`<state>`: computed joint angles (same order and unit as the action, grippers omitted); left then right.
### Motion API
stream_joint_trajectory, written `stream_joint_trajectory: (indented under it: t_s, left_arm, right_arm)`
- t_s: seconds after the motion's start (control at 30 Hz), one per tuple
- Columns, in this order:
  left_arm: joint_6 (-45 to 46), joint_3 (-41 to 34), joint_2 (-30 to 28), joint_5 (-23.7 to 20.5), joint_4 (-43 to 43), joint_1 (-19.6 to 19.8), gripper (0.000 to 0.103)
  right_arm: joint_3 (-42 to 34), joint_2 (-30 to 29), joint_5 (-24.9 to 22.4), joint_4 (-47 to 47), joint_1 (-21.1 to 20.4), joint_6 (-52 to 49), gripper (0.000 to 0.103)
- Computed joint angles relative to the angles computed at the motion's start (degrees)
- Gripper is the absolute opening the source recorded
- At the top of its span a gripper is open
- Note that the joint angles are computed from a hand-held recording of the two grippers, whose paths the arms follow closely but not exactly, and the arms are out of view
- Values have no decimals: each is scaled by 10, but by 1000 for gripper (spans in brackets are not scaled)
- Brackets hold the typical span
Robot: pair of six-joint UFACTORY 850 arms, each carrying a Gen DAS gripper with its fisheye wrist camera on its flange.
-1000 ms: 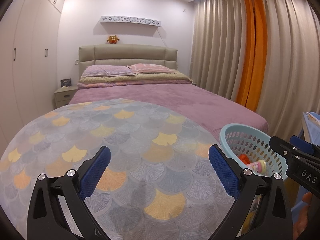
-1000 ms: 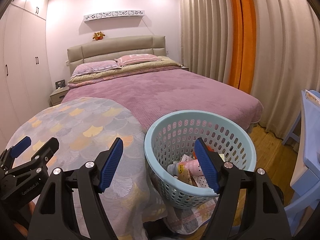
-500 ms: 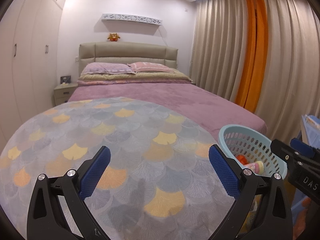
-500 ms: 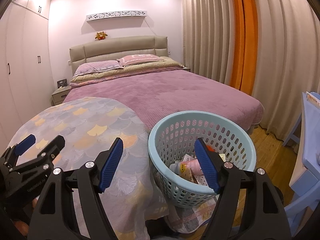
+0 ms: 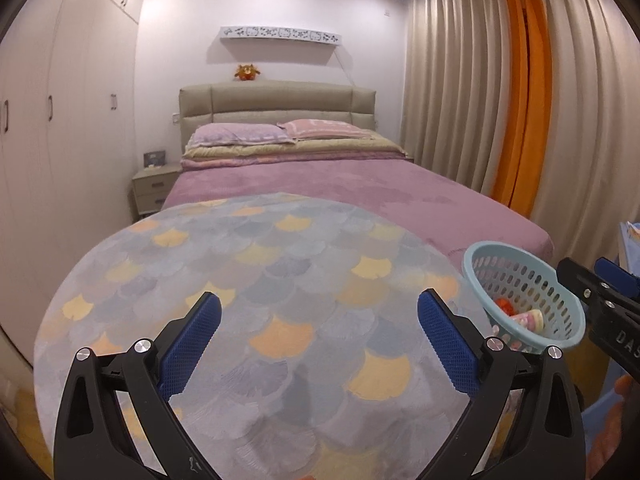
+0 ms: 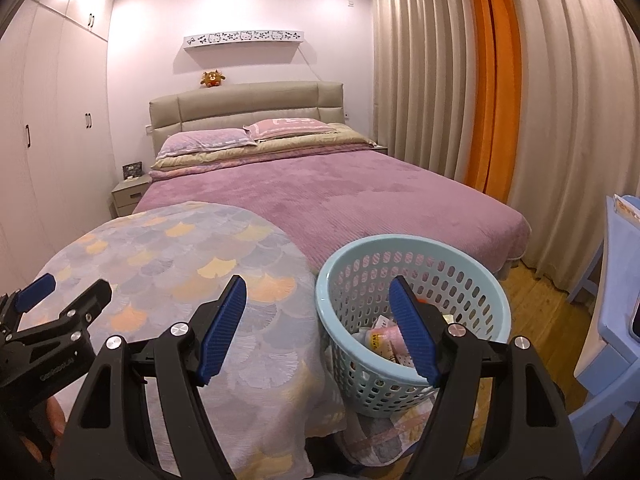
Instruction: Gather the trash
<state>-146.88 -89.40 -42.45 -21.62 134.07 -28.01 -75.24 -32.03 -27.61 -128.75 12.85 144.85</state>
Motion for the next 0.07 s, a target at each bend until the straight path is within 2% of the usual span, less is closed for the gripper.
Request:
stream_joint_trajectory:
  t_s: [0.07]
  left_arm:
    - [1, 10, 7, -12, -8, 1, 95]
  right_arm:
    - [-3, -1, 1, 7, 3, -8, 71]
